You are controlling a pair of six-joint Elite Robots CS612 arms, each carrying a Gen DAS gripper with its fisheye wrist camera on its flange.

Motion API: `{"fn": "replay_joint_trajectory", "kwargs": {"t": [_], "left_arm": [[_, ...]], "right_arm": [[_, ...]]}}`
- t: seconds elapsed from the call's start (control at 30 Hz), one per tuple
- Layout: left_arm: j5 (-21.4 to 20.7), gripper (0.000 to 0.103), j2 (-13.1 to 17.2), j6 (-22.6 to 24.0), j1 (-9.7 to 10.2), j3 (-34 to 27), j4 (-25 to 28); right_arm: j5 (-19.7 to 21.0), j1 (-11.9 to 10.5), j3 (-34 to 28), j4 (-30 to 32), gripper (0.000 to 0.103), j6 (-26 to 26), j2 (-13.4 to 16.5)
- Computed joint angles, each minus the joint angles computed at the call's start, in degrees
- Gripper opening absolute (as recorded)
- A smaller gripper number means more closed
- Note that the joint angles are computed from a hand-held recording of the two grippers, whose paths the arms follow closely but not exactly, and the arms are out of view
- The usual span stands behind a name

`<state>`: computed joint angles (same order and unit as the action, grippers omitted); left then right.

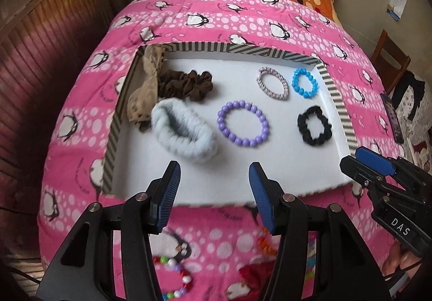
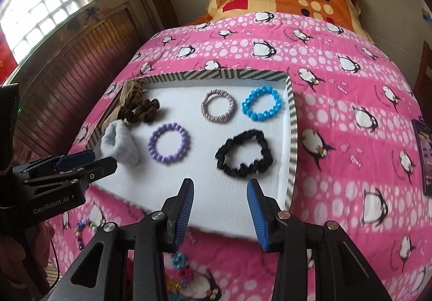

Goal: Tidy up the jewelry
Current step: 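Lift both open tools out of the box back over the quilt, then move the left tool to the red satin bow while the right tool approaches the teal-and-green beaded chain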

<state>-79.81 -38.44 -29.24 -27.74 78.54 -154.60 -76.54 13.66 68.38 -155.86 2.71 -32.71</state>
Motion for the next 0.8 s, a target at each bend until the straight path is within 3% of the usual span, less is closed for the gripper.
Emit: {"fn": "replay_joint_trajectory", "kwargs": {"t": [0.37, 0.8], "left_arm": [[2.5, 0.053, -4.4, -0.9, -0.59, 9.2, -3.6], [2.9, 0.053, -7.4, -1.6, -1.44, 15.7, -6.5]], "right_arm": [[-1.0, 1.4, 6.2, -1.6, 0.039, -1.4, -3.0], [-1.5, 2.5, 12.7, -3.5, 0.039, -1.4, -5.8]]}}
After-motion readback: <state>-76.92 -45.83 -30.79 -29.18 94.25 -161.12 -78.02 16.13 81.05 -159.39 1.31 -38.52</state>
